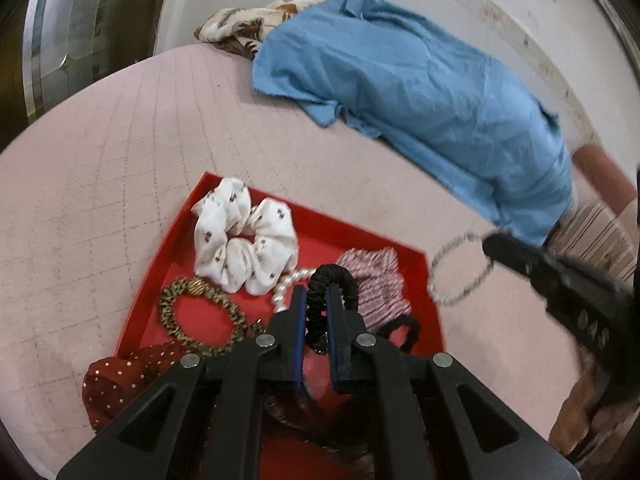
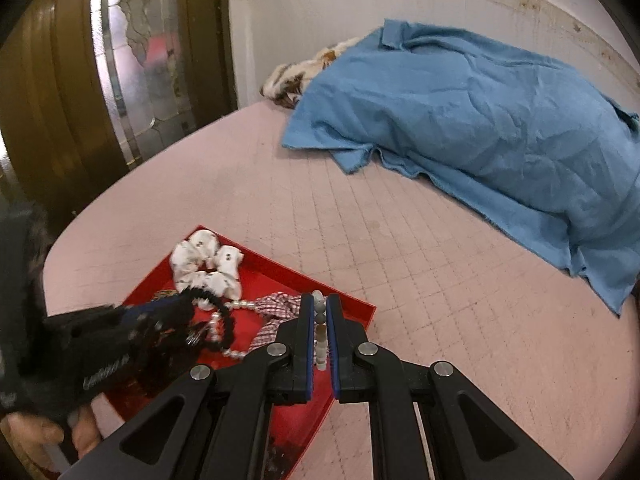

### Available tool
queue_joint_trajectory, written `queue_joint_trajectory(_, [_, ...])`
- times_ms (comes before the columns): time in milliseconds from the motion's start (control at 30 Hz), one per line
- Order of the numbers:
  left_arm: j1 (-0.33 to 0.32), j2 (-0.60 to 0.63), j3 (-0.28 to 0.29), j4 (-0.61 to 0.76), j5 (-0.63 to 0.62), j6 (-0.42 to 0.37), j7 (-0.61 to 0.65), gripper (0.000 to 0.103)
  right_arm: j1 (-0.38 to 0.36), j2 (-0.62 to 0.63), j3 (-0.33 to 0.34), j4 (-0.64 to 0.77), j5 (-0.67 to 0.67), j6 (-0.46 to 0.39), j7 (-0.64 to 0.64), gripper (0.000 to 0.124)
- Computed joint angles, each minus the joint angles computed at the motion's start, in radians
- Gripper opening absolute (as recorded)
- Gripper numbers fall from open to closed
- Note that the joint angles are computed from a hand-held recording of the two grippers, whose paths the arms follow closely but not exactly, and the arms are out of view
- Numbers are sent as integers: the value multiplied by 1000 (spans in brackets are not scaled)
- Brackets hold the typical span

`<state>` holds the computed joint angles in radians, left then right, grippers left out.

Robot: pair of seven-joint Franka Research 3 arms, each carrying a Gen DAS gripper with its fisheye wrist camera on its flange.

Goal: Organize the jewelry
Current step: 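Lower both items into the tray and open both grippers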

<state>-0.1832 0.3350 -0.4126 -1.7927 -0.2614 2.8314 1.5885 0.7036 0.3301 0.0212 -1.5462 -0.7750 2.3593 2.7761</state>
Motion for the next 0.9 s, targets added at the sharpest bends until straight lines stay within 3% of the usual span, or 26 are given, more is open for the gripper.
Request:
queue_joint_trajectory(133, [-27, 12, 31, 20, 63, -63, -26, 8, -25, 40, -1, 26, 70, 13, -29, 7])
queue_joint_trajectory(367, [-70, 4, 70, 3, 162, -38, -77, 8, -33, 83, -22, 44, 165, 14, -67, 7])
queue_joint_trajectory(700, [-64, 18, 61, 19, 187, -69, -112, 11, -34, 90, -39, 26, 213, 33, -86, 7])
queue_joint_trajectory(767, [-61, 19, 58, 17, 184, -61, -110, 16, -31, 88, -40, 21, 215, 37, -83, 7])
queue_joint_trajectory(900, [-55, 10, 55, -1, 179, -19, -113, 45, -30, 79, -39, 4, 217, 58, -76, 7])
